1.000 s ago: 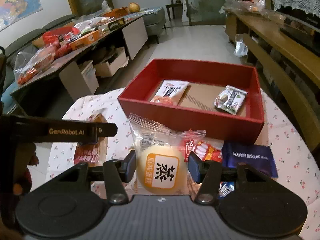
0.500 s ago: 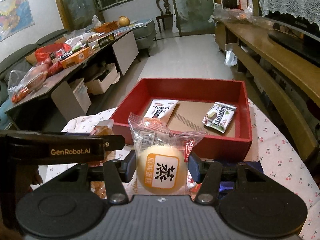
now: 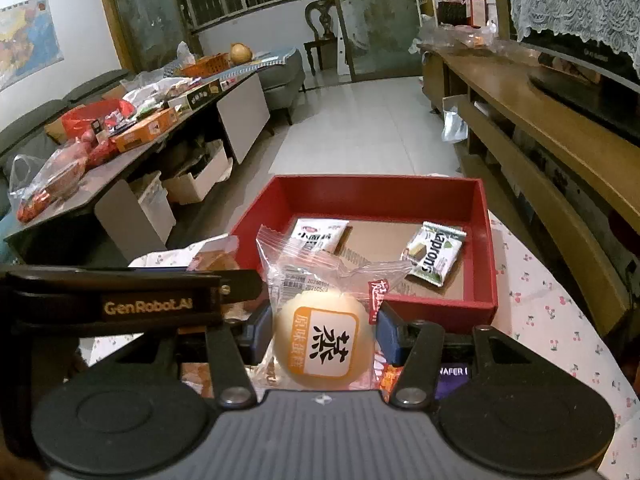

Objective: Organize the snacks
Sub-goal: 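Lift both held snacks toward the red box, then lower both snacks into the red box and open both tools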

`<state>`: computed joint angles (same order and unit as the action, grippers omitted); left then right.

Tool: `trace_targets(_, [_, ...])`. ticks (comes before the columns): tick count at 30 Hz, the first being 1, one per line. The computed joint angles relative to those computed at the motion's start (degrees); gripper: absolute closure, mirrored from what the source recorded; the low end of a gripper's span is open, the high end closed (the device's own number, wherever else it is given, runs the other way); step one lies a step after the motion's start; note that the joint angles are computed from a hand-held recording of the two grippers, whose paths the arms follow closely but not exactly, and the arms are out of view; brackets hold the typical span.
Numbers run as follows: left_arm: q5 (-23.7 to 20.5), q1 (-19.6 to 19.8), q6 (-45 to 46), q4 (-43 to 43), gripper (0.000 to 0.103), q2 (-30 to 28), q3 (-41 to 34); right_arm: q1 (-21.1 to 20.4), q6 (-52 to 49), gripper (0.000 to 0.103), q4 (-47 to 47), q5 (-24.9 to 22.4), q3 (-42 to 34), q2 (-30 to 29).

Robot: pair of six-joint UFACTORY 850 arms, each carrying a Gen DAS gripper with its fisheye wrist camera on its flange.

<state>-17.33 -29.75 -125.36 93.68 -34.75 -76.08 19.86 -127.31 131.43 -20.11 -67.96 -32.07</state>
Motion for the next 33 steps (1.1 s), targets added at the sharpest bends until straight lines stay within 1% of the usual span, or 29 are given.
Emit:
trace_targets(4, [-0.09,-0.03,0.11,0.72,0.038,-0.84,-1.63,0.04,-1.48,0.045,1.79,0.00,-0.61,-0.16])
trace_targets(10, [-0.26,0.49,0.80,-0.26,0.038,-1.86,-3.27,-0.66,1.03,0.045,0.83,0.51,-2.51,-1.27])
trace_targets(15, [-0.25,1.22,3.31,-2.86,0.038,-3.41,-5.81,-0.69,4.18,0.045,-1.35,1.63,-5.79,-3.25])
trace_targets(21, [-0.57,2.20,7.16,-6.08,0.038,-6.14,-10.10,-0.55,7.65,0.045,-4.52,3.65,-11.85,-7.33])
trace_targets(28, [-1.07,3.57,15.57,-13.30,0.038,-10.98,-16.87,-0.70,17.22,0.045,-12.97,6.20,-19.94,-12.77])
trace_targets(31, [-1.21,4.06,19.49,-16.81,0.038,-13.28,-19.91,-0.79,24.00,0.045,-19.42,7.50,-23.73,-15.46])
trace_targets(33, [-1.33,4.35,21.51,-18.52,0.038,-14.66,-21.62,-0.79,30.63,0.045,-25.89,8.36,-26.60,-17.55])
